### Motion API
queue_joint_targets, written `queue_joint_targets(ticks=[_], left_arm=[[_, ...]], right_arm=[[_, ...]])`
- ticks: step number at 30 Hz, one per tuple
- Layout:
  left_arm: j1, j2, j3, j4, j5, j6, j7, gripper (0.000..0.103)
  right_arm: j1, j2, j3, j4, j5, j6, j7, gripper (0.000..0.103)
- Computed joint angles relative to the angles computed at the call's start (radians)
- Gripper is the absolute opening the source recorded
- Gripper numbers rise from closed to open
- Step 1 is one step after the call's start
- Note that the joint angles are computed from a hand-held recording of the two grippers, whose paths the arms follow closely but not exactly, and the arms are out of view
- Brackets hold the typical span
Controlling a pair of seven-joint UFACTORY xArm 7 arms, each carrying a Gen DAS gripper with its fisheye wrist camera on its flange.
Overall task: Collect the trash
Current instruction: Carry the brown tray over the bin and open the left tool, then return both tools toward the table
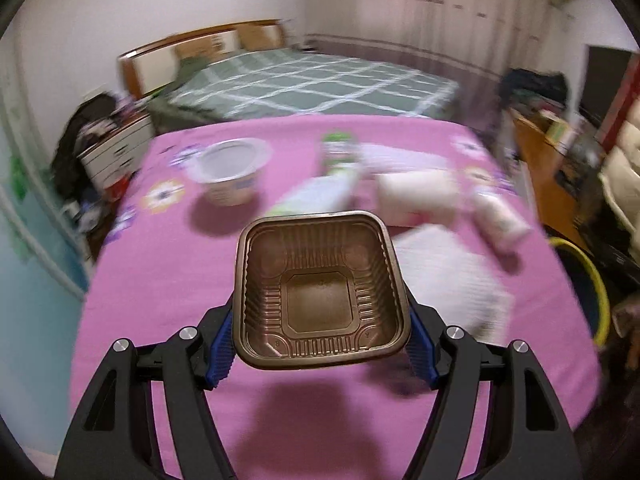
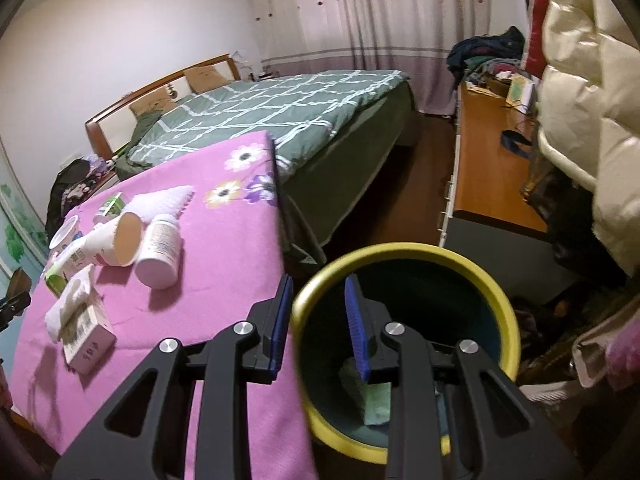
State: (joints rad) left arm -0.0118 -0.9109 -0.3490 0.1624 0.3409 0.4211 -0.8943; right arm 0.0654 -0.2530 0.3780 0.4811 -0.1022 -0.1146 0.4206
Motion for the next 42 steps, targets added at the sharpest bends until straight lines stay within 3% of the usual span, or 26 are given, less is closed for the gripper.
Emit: queue_joint_targets(ticks=[4,9,13,15,17,20,27,29,31,36,42], left_arm=[[-0.007,0.212,-0.107,0.132,0.022,-0.108,-0.042,0.069],[0.069,0.508,-0.267,0.342,0.150,-0.200,-0.127,0.069],[0.192,0.766,-0.448,0.556,0.409,-0.181,-0.281,0.069],[0.191,0.898,-0.480,0.657,0.556,-0.124,-0.361,0.069],[0.139,1.027,-0.466,0.756,0.657,-0.065,-0.403,0.069],[0.047,1.160,-0.420,0.875,0.716,0.006,-0.395,0.069],[-0.111,1.350,-0.321,1.076,0.707,0.075,-0.287,0.070],[-0.150,1.384,-0.292,1.119,0.696,0.083,-0.267,0.085],[-0.183,1.384,-0.260,1.129,0.696,0.078,-0.275,0.086],[-0.191,1.244,-0.203,0.997,0.668,-0.021,-0.323,0.088],[-0.191,0.868,-0.111,0.651,0.610,-0.139,-0.406,0.092]], right_arm=[[0.020,-0.058,-0.067,-0.073,0.012,-0.009,-0.009,0.026],[0.009,-0.137,-0.136,-0.159,0.033,-0.008,-0.036,0.026],[0.005,-0.203,-0.185,-0.222,0.046,0.000,-0.059,0.026],[0.001,-0.231,-0.204,-0.246,0.050,0.005,-0.072,0.026],[0.004,-0.249,-0.235,-0.265,0.052,0.005,-0.091,0.028],[0.022,-0.254,-0.281,-0.279,0.061,-0.001,-0.115,0.029],[0.002,-0.237,-0.287,-0.287,0.088,-0.011,-0.136,0.031],[-0.015,-0.231,-0.270,-0.285,0.095,-0.008,-0.132,0.033],[-0.037,-0.227,-0.244,-0.282,0.098,-0.004,-0.125,0.034],[-0.027,-0.208,-0.224,-0.272,0.099,-0.002,-0.110,0.034],[0.032,-0.153,-0.186,-0.237,0.096,-0.017,-0.084,0.036]])
